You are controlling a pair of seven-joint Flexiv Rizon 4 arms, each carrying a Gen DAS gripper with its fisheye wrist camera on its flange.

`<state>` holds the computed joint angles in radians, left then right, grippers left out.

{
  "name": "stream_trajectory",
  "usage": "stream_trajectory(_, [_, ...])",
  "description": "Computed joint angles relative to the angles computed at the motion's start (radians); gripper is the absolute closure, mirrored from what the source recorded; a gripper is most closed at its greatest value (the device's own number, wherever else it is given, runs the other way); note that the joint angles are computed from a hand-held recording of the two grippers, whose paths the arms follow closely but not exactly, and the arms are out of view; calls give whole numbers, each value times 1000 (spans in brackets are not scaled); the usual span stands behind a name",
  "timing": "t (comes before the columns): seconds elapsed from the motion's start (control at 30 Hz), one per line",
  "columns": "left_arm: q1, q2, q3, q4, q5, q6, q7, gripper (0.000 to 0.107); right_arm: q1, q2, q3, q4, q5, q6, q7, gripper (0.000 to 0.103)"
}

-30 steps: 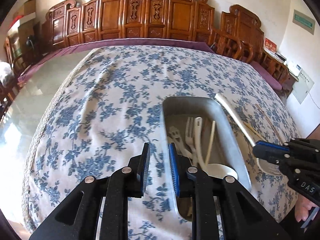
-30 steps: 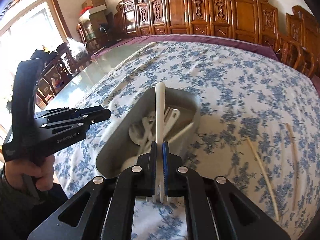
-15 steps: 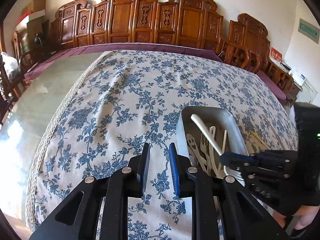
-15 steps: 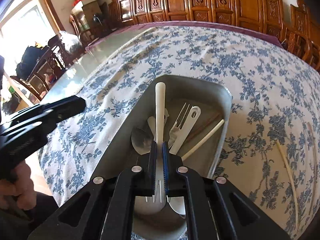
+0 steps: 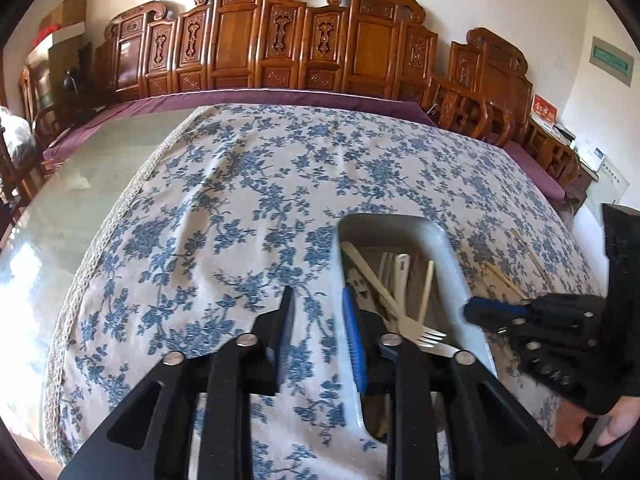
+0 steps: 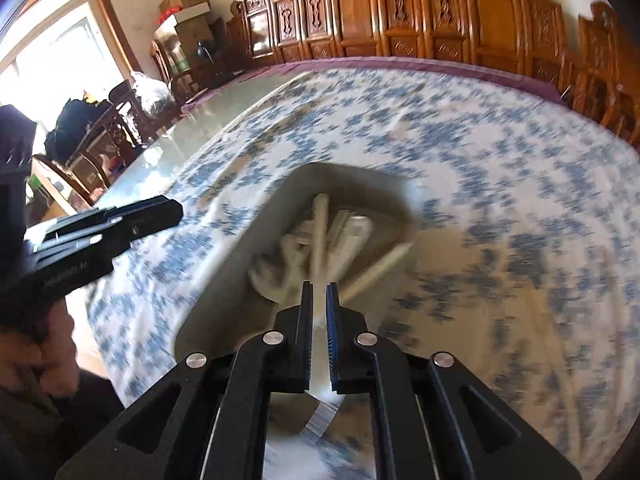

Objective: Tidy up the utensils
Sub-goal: 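Lower the white fork into the tray and open the right gripper, then grasp a wooden chopstick from the cloth with the right gripper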

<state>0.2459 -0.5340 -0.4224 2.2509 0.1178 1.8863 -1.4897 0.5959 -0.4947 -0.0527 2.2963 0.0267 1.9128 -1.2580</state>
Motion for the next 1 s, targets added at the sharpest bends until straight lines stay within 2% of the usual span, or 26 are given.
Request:
stream_trajectory(0.1, [-25,6,4,5,-1,7,-5,73,63,43,-104,85,49,25,-60,95])
stream_trajectory(0.13, [-53,11,22,4,-7,9,-6,68,73,51,-128,104,66,32,-82,95])
stream_trajectory(0.2, [-100,20,48,4,-19,13,-11,67,104,64,-192,144,113,36,-128,95])
stream_trajectory(0.27, [-139,29,71,7,-28,15,-15,66,65,74,-186,171,130,48,-153,95])
stream_trajectory(0.3, [-167,34,87,8,-36,17,-19,61,40,76,-182,188,138,61,-168,95])
stream_trajectory(0.33, [-188,37,99,11,-42,21,-22,51,28,76,-181,196,147,67,-182,95])
stream_trajectory(0.37, [-201,42,105,14,-45,23,-26,47,16,70,-183,205,157,79,-200,95])
stream_trajectory(0.47, [-227,53,104,28,-46,19,-36,40,-65,54,-152,227,167,100,-229,95])
stream_trajectory(0.57, [-290,59,137,39,-58,27,-41,29,-125,37,-127,235,178,131,-245,95])
stream_trajectory(0.6, [-315,57,149,41,-65,31,-44,25,-142,32,-120,236,181,138,-249,92])
stream_trajectory(0.63, [-328,52,150,41,-69,30,-49,23,-173,25,-106,236,176,151,-252,82])
stream_trajectory(0.67, [-334,48,146,39,-71,23,-52,22,-198,21,-94,235,171,158,-254,72])
stream_trajectory(0.7, [-345,45,147,35,-76,16,-53,21,-239,16,-73,232,153,164,-255,69])
stream_trajectory(0.87, [-469,16,207,-6,-114,-7,-29,21,-327,-5,-42,199,90,127,-270,69])
stream_trajectory(1.0, [-524,-3,216,-37,-139,-21,-18,21,-384,-32,-22,148,24,71,-269,69])
